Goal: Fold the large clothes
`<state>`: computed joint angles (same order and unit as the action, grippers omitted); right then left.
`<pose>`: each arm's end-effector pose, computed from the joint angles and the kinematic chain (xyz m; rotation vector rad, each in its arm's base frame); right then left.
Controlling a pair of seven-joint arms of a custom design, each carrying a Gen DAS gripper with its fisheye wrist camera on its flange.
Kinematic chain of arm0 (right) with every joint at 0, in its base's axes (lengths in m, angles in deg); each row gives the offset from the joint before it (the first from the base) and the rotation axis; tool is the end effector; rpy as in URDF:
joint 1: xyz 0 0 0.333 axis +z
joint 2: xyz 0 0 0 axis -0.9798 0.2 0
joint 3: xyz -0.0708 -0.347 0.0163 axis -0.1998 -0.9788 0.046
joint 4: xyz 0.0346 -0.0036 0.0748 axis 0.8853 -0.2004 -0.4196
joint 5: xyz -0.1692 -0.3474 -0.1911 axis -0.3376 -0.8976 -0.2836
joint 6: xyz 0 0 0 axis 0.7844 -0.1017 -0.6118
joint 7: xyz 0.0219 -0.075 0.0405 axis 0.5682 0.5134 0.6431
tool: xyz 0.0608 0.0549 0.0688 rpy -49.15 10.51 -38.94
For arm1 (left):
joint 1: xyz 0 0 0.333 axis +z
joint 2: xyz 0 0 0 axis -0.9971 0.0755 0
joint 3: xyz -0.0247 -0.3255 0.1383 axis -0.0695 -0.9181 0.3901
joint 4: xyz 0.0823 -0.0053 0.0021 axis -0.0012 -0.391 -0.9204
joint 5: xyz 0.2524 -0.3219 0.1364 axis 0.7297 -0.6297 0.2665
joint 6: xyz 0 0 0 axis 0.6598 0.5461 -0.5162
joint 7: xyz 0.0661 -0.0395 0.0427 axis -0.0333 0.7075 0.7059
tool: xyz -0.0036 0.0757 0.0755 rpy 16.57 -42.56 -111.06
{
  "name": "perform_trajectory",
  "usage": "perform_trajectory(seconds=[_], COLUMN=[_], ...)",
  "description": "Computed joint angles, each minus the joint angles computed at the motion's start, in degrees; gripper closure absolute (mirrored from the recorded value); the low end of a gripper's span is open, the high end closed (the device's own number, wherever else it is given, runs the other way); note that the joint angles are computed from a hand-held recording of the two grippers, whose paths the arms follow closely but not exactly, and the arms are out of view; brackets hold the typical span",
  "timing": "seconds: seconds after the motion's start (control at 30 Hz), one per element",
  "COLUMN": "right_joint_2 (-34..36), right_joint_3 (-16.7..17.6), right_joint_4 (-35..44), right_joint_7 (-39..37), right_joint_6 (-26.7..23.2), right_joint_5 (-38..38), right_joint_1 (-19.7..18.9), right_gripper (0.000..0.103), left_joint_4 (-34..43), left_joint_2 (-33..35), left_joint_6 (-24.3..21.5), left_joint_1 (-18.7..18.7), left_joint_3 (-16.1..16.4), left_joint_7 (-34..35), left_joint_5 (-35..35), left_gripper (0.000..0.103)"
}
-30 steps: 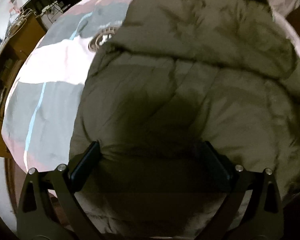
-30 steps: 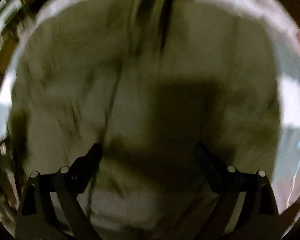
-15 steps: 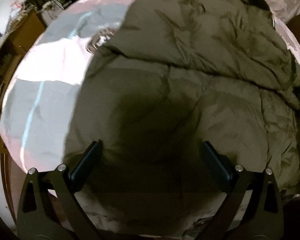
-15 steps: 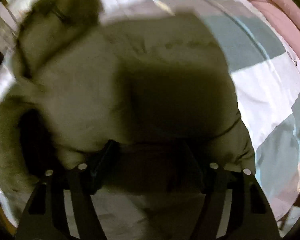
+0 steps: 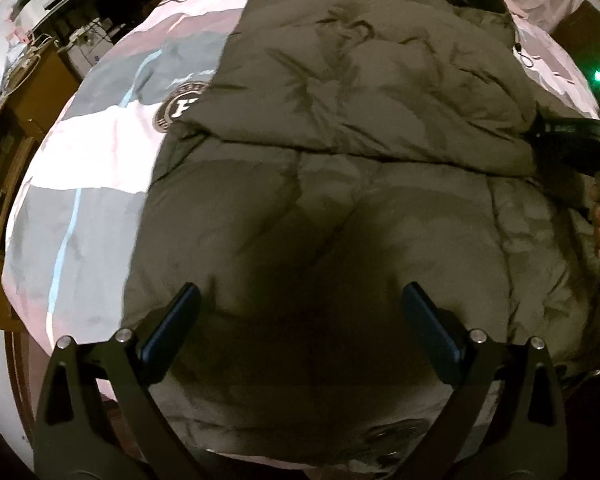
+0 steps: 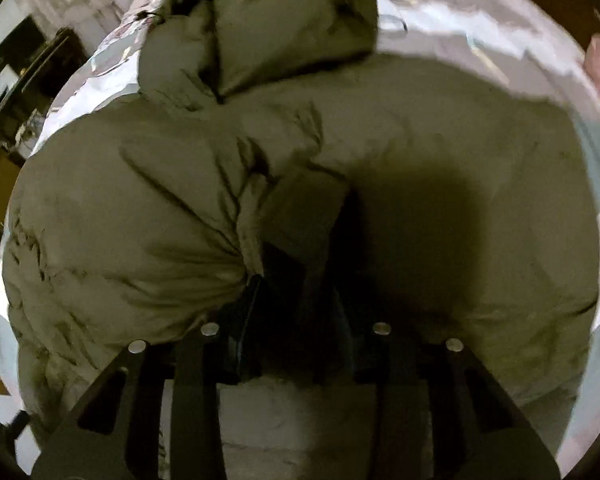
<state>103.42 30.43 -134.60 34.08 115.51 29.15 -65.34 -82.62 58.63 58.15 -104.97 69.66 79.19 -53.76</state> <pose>0.6413 0.2077 0.3735 -2.1319 1.7419 -0.0662 0.4169 -0.3193 0.4217 -2.3628 1.5483 -0.2378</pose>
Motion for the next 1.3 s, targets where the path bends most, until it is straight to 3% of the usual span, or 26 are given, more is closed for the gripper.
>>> perform_trajectory(seconds=[0.1, 0.17, 0.33, 0.47, 0.57, 0.67, 0.77, 0.9, 1.0, 1.07, 1.2, 1.3], right_joint_2=[-2.08, -3.63, -6.27, -6.32, -6.69, -7.92, -6.66, 1.21, 0.52, -2.08, -4.99, -2.6], right_joint_3=[1.28, 0.0, -4.53, -4.81, -3.76, -1.49, -0.61, -1.6, -1.79, -0.69, 0.02, -0.53], right_joint_4=[0.21, -0.3, -3.38, -4.76, -4.64, -5.24, -4.72, 1.82, 1.85, 0.79, 0.04, 3.13], right_joint_7=[-2.15, 0.2, 13.63, 17.54, 15.51, 9.03, 4.56, 5.78, 9.42, 6.84, 4.09, 5.05], right_joint_6=[-2.54, -2.92, -5.24, -5.97, -5.64, -4.36, -4.82, -15.15, -13.29, -8.49, 2.75, 1.75], right_joint_5=[7.9, 9.11, 0.98, 1.88, 3.96, 7.29, 2.58, -8.5, -7.23, -3.59, -0.03, -1.41], right_joint_1=[-2.74, -2.98, -2.86, -4.52, -5.07, -3.98, -1.19, 2.01, 1.91, 0.83, 0.69, 1.22], right_gripper=[0.064, 0.062, 0.062, 0.062, 0.059, 0.034, 0.033, 0.031, 0.031, 0.029, 0.012, 0.011], left_joint_4=[-2.12, -3.5, -3.67, -9.28, -9.68, -9.89, -7.02, -4.8, -5.07, -6.42, -7.21, -3.96], left_joint_2=[-2.08, -3.06, -0.99, -3.92, -6.63, -8.51, -4.25, -1.71, -3.96, -5.99, -6.06, -1.88], left_joint_6=[0.42, 0.66, -5.04, 3.25, 3.24, 5.07, 2.61, 0.31, 2.0, 5.33, 12.03, 10.14], left_joint_1=[0.33, 0.68, 0.88, 1.2, 1.42, 1.85, 1.43, 0.4, -0.01, 0.23, 1.55, 2.5], left_joint_3=[0.32, 0.49, 0.43, 1.77, 0.98, -0.34, -0.27, -0.66, -0.59, -0.21, 0.71, -0.03], left_joint_7=[-0.71, -0.73, 1.36, 0.7, 0.37, -0.85, 1.74, 1.81, 1.4, 0.6, 0.92, 1.74], left_joint_5=[-0.57, -1.44, -2.97, -7.41, -7.69, -5.93, -7.27, -6.0, -4.95, -5.25, -6.88, -5.37], left_gripper=[0.002, 0.002, 0.002, 0.002, 0.002, 0.002, 0.002, 0.002, 0.002, 0.002, 0.002, 0.002])
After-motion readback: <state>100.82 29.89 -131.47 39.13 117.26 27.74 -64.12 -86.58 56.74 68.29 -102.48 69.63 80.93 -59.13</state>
